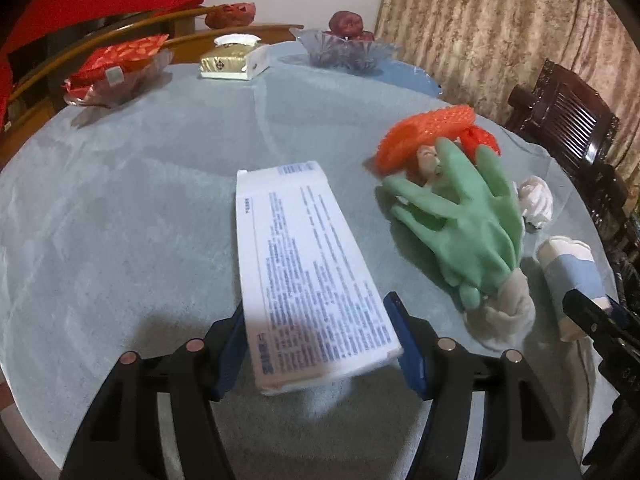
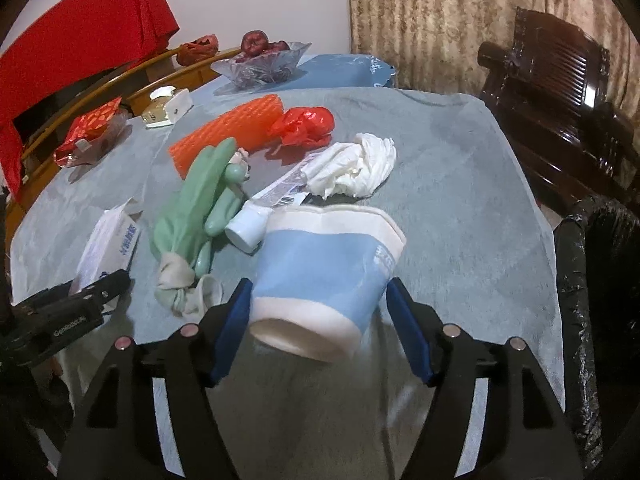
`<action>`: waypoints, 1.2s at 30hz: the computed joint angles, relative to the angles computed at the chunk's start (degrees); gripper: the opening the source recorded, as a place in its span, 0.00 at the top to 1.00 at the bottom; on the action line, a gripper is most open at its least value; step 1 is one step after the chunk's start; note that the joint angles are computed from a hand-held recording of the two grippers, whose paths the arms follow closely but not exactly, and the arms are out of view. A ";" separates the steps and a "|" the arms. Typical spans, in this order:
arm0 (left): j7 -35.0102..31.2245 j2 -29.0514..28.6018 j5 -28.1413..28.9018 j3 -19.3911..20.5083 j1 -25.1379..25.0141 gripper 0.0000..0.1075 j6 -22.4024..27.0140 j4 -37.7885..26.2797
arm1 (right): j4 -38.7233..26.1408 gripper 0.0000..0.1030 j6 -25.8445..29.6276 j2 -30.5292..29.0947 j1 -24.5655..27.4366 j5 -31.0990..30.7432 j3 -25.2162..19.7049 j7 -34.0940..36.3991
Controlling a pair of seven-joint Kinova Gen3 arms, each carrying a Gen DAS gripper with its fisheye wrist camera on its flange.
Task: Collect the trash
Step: 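Grasp the blue-and-white paper cup with the right tool while the left tool holds the box, then carry the box and cup over the bin and open both tools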
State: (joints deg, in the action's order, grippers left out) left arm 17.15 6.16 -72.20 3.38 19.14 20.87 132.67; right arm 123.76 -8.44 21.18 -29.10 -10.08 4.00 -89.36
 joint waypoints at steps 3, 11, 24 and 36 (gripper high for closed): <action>-3.68 1.05 2.95 0.20 -0.29 0.35 0.69 -1.46 | -1.51 0.34 1.46 1.30 0.96 -0.16 -0.69 -0.99; -0.97 0.28 -0.62 -2.09 0.09 0.46 -1.66 -0.64 | 0.26 0.51 -0.69 -0.49 8.74 5.36 -8.12 -3.45; 1.48 -10.41 -3.70 8.19 -2.52 0.48 2.91 -0.43 | 5.96 0.51 -4.56 -12.88 17.00 15.96 -15.27 -11.15; 0.14 -11.40 -5.09 15.34 -0.41 0.48 3.64 -6.37 | 10.55 0.51 -4.86 -24.85 17.96 31.20 -7.27 -25.12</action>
